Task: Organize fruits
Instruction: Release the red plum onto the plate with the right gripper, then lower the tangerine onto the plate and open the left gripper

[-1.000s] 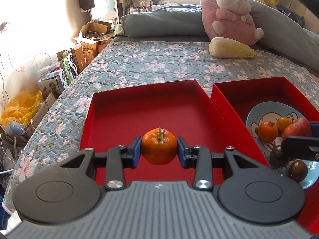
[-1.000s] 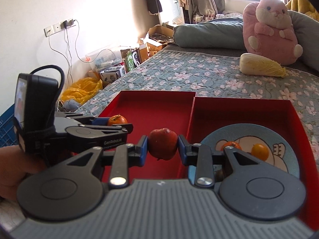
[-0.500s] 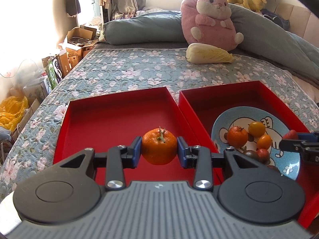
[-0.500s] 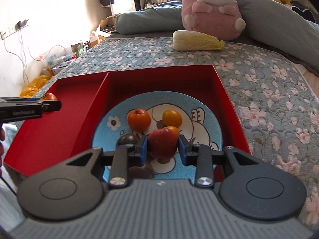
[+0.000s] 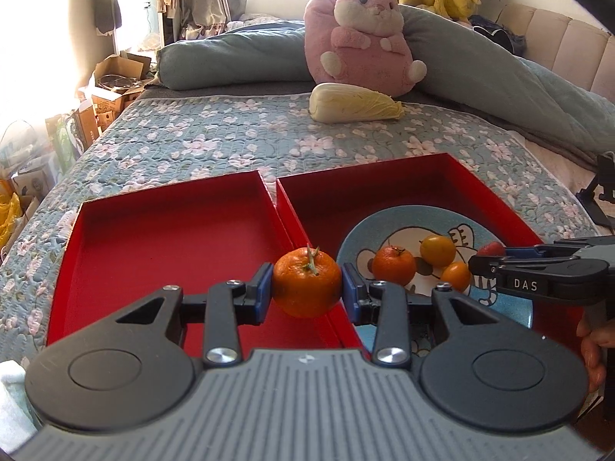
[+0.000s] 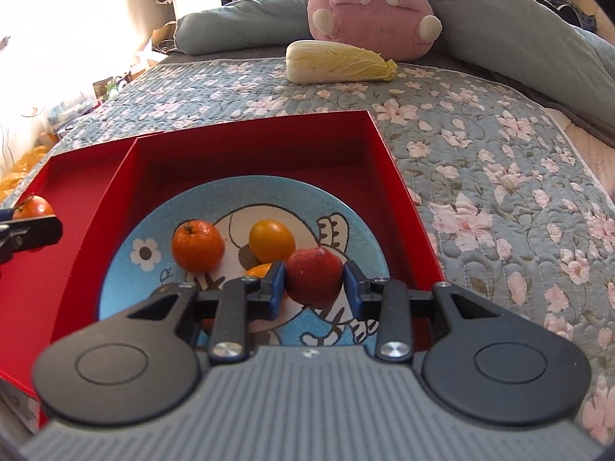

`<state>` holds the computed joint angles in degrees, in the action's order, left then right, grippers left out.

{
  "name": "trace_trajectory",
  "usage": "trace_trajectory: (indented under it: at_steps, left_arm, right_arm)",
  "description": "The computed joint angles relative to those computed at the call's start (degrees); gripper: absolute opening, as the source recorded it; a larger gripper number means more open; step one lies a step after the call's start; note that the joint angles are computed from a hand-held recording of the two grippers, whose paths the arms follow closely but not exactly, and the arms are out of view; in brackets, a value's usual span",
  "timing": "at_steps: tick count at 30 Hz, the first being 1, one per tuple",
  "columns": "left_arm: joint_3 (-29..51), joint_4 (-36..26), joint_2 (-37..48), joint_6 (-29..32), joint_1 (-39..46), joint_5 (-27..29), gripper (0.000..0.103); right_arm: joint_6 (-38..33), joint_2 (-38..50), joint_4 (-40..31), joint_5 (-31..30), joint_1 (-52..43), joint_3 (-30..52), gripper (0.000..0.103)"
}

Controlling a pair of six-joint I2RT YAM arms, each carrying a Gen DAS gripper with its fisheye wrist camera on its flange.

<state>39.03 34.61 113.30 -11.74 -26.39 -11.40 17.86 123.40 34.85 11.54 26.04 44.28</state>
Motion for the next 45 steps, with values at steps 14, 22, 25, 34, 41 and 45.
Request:
trace_trajectory:
  at_steps: [14,22,25,34,41,45]
  left_arm:
    - [5.9,-2.3,4.4,0.5,-5.1,0.0,0.043]
    - [12.5,-5.3,9.0,1.3,-7.0,0.0,0.043]
    - [14.8,-6.6,10.6,1.6,-7.3,-0.1,0.043]
    - [19.1,-9.4,13.4,2.0,-7.9,-0.8,0.043]
    - [21.2,-12.0,14.7,2.0,-7.8,-0.9,0.043]
    - [21.6,-12.8,15.0,2.3,-7.9,-1.5,0.044]
  right_arm:
    - [-1.3,-4.6,11.6,-1.3,3.0,-10.4,0.057]
    - [-4.5,-7.3,13.8,-1.4,5.1,-16.1,0.057]
    - [-5.5,-7.6,14.2,-1.8,5.8,-17.3,0.057]
    - [-6.1,-7.4,15.0,-2.8,6.8,-18.0,0.057]
    - [-5.9,-8.0,15.1,-3.3,6.9,-18.7,0.057]
    - [-6.0,-8.1,14.8,-3.5,7.1,-18.8,0.057]
